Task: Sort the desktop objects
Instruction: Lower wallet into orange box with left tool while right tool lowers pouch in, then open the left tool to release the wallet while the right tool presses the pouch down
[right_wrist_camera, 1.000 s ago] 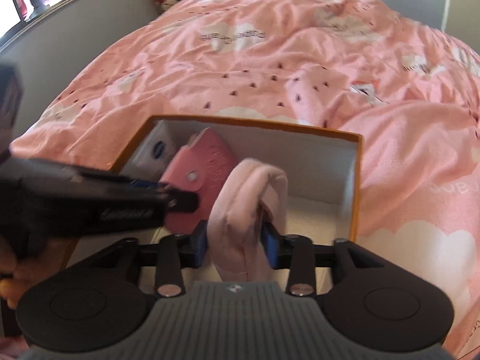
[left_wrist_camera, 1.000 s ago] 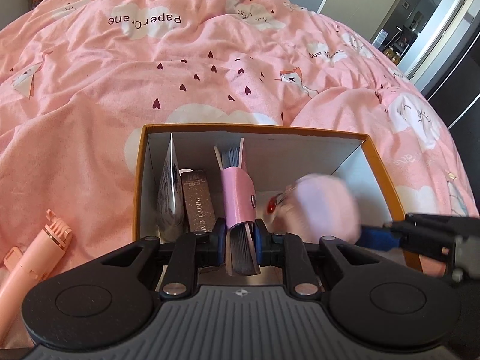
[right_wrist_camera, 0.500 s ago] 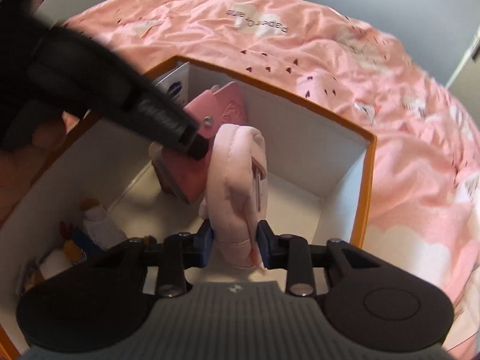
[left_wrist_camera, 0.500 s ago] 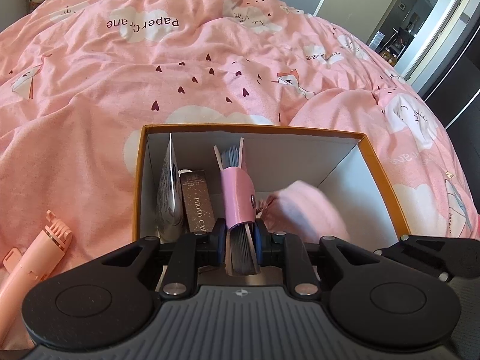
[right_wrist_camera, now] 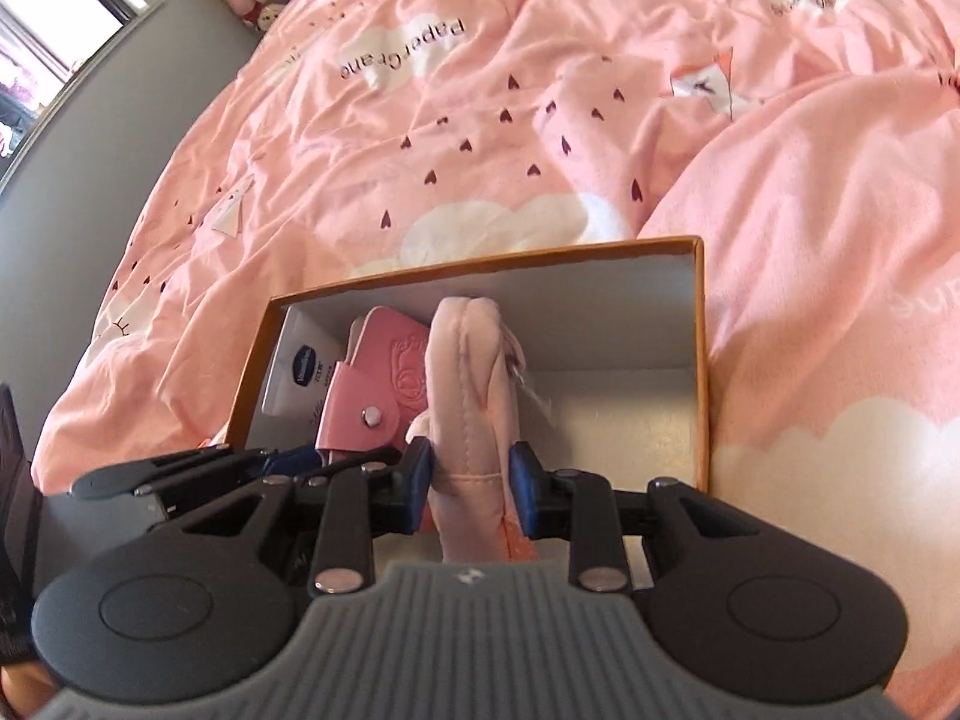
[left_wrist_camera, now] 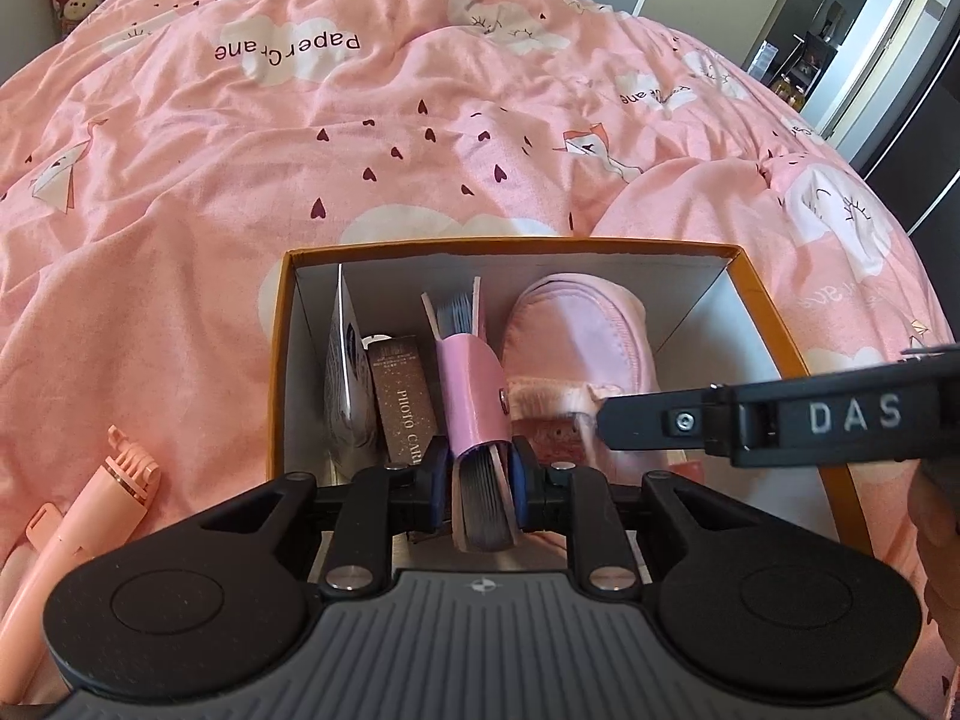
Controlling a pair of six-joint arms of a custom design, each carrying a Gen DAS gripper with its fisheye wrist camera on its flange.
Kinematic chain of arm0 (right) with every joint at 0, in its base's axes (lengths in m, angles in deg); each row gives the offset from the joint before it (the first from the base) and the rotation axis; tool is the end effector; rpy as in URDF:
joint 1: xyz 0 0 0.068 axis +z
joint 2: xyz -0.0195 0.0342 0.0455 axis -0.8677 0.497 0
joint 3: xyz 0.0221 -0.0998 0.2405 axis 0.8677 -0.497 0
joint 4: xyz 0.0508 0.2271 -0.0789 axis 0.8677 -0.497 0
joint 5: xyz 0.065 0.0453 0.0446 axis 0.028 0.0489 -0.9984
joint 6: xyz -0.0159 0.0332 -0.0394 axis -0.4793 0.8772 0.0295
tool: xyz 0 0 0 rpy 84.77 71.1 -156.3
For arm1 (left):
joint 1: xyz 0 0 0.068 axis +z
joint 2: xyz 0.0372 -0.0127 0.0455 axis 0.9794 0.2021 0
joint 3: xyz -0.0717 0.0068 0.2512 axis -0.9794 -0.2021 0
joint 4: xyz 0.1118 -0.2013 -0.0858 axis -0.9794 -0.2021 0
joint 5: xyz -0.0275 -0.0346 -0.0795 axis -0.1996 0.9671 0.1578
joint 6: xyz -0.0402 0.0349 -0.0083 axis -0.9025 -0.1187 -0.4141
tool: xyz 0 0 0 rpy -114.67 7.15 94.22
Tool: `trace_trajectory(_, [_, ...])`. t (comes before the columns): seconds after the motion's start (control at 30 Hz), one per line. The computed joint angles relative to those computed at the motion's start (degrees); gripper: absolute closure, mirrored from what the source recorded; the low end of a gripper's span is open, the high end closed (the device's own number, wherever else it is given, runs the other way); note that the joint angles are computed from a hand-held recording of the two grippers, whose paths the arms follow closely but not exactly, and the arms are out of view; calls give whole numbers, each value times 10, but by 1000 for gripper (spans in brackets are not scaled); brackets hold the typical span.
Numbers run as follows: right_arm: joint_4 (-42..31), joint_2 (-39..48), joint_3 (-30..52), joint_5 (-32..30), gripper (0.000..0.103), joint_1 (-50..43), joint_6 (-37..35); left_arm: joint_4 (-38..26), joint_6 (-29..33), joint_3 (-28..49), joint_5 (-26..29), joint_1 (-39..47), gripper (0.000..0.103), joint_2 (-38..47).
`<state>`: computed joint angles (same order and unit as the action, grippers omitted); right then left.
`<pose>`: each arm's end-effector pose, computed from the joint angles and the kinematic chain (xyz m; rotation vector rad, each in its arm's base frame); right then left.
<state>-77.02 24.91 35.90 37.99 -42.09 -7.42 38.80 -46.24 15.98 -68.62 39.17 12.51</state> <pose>0.3146 0.1160 0.2329 -0.2115 2.7056 0.6514 0.2635 -0.2121 0.1993 0.2214 2.5946 -0.3670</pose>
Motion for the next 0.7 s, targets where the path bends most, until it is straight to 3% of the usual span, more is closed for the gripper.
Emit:
trace_trajectory(0.17, [1,10,6,-12,72,1,18,3,0,-6,8,6,75,-7])
trace_trajectory(0.27, [-40,10,23,-16,72,-4,10,24,8,-30,30,10,68,-31])
trace_trajectory(0.4, [-68,38,53,4,73,3,10,26,21,-42,31,10,68,-47])
trace_trajectory(0.57, [-26,51,40,-20,72,17,40,15,25,-64,44,19,68,-78])
trace_trajectory(0.7, [5,11,2,16,69,32,34,4,52,-95,60,19,68,-124])
